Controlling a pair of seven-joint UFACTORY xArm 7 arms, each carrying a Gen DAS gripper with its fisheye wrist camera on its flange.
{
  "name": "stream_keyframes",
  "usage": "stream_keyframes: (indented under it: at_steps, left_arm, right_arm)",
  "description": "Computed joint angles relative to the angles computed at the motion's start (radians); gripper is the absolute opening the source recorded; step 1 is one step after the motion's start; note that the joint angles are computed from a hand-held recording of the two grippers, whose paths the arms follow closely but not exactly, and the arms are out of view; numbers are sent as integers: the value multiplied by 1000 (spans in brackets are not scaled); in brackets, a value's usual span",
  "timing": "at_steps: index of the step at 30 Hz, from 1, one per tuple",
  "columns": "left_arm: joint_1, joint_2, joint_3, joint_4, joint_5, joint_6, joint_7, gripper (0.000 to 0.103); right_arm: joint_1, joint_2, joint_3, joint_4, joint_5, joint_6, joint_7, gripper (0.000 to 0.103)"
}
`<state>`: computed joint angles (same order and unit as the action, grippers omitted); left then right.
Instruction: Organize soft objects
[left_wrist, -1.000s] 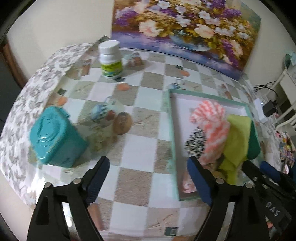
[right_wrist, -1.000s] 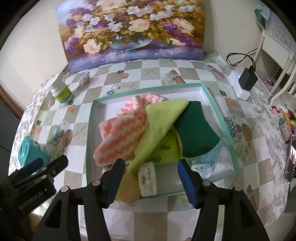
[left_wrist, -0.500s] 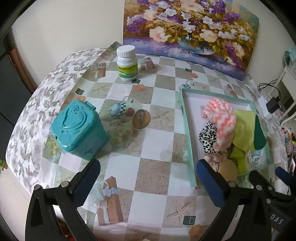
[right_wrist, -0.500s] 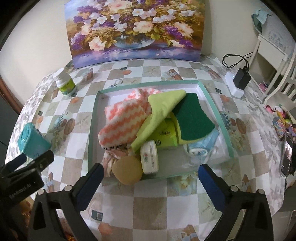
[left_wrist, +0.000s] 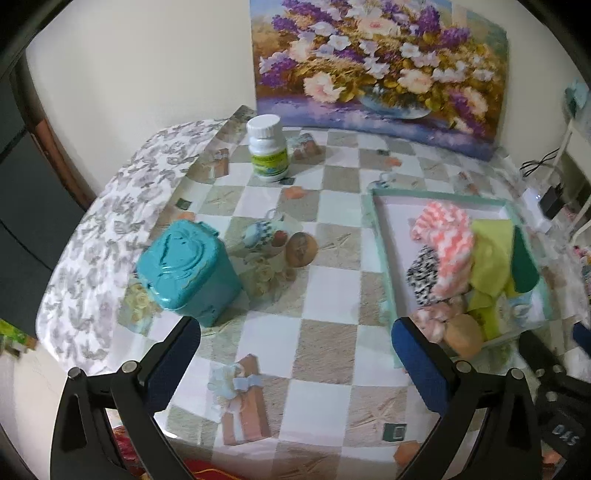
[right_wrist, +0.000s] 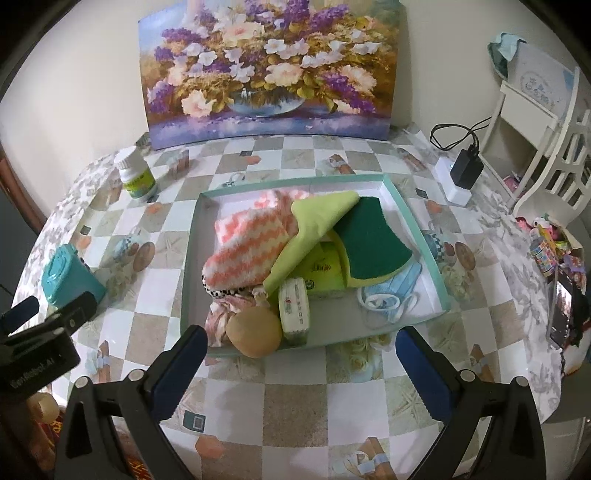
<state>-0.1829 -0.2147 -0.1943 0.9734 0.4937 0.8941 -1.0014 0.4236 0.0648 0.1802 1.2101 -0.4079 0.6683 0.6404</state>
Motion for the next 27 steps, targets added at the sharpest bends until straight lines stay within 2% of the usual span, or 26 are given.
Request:
stream_keyframes:
  at_steps: [7, 15, 27]
  left_arm:
    - [-5, 10, 4, 15, -17, 28, 9, 103]
    - [-14, 41, 9, 47, -28, 82, 12, 103]
    - [-23, 52, 24, 53, -62, 92, 32, 103]
  right_arm:
    - [1, -11, -2, -1, -63, -26, 38, 103]
    - [-6, -10, -4, 3, -84, -39, 39, 103]
    - [-16, -5, -9, 6, -54, -29, 28, 103]
